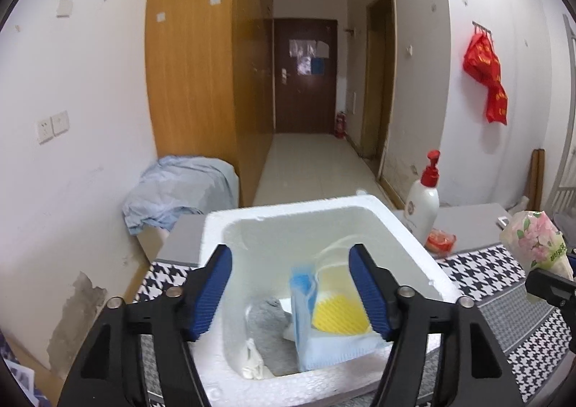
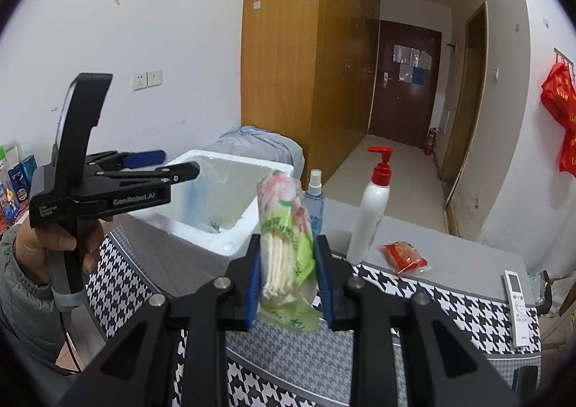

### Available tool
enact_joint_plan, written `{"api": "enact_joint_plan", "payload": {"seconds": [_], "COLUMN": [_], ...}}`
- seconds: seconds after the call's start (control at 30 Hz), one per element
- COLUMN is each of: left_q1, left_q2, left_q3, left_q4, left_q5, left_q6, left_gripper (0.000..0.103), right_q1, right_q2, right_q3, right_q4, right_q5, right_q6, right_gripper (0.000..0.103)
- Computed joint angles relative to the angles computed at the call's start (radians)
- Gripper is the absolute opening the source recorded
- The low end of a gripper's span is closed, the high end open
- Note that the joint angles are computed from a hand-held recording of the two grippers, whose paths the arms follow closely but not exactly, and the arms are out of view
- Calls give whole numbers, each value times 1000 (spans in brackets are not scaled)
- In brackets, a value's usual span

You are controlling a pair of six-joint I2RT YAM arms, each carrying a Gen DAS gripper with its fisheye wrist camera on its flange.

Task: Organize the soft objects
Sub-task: 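Open the left gripper to drop the blue mask into the foam box, then lower the wrapped bag into the foam box and open the right gripper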

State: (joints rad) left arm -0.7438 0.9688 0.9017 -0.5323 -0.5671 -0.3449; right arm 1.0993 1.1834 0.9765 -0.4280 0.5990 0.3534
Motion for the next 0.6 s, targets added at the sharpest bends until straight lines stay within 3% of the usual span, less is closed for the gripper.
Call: {"api": "enact_joint_plan", "payload": {"seconds": [0.1, 0.27, 0.6], "left_q1": [-2, 7, 29], "left_q2": [-26, -83, -178], "left_q3": [-12, -38, -59], "left_q4": [-4, -1, -44], "left_q5": [-20, -28, -48], "left_q6": [9, 20, 36], "left_gripper": [90, 98, 100], "right_q1": [4, 2, -4], "right_q2": [14, 45, 112], "right_q3": [12, 34, 96], "right_q4": [-2, 1, 8], "right_q5": [1, -4, -17], "right_q6": [-2, -11, -36], "right_gripper": [32, 32, 32]}}
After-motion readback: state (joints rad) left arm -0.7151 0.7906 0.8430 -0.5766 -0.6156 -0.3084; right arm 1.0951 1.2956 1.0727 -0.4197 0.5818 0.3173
